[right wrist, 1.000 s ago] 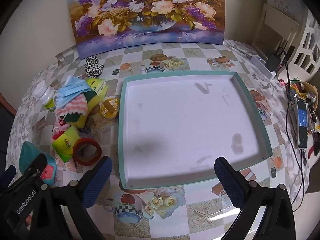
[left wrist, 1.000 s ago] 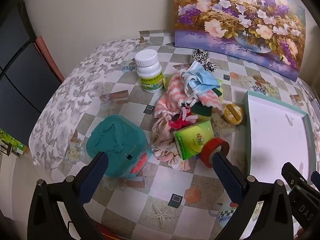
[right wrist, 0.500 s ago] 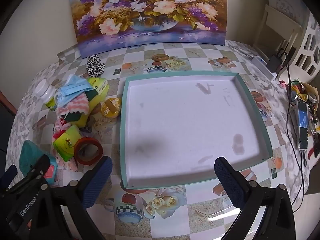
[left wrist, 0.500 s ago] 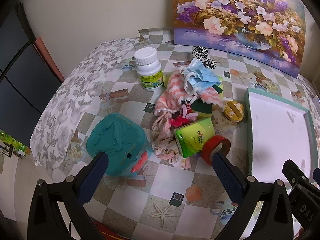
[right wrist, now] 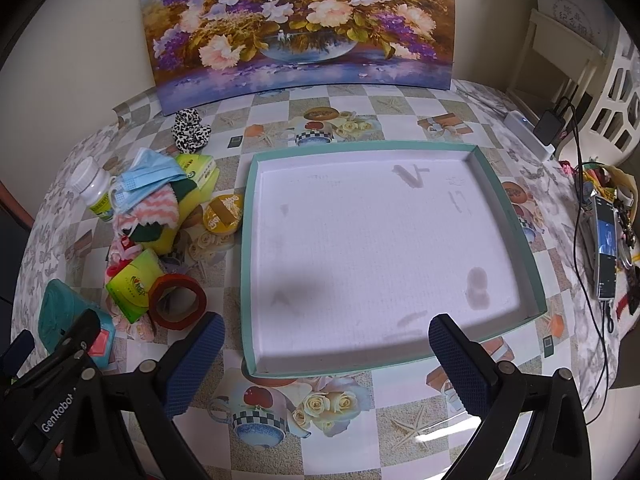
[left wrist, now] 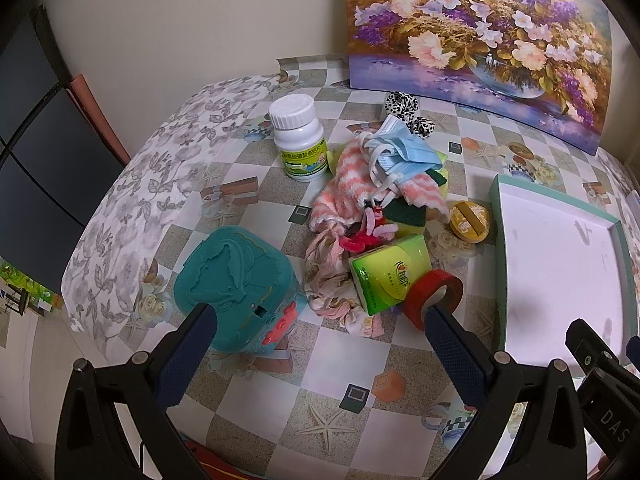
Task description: Organize soft objects
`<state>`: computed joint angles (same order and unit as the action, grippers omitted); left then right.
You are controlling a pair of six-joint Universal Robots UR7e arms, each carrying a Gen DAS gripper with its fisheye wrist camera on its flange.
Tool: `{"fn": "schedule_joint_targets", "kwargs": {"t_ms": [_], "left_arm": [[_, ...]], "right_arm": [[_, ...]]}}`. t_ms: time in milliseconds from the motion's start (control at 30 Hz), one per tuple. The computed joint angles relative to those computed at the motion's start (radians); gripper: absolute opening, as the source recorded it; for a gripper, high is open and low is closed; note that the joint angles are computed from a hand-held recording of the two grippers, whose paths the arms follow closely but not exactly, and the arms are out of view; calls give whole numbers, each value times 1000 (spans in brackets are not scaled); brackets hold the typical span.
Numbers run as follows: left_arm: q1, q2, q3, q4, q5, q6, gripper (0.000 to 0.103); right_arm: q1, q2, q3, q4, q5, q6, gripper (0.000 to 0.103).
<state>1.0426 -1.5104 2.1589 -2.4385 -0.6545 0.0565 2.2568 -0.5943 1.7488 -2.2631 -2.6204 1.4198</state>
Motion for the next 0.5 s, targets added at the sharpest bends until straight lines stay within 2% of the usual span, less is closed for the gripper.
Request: {"fn": "schedule_joint_targets", "kwargs": {"t_ms": [500], "left_arm": [[0,-1,1,2,1,-1,103]], "right_arm": [[-2,0,5,-18,8,-4,103]]}}
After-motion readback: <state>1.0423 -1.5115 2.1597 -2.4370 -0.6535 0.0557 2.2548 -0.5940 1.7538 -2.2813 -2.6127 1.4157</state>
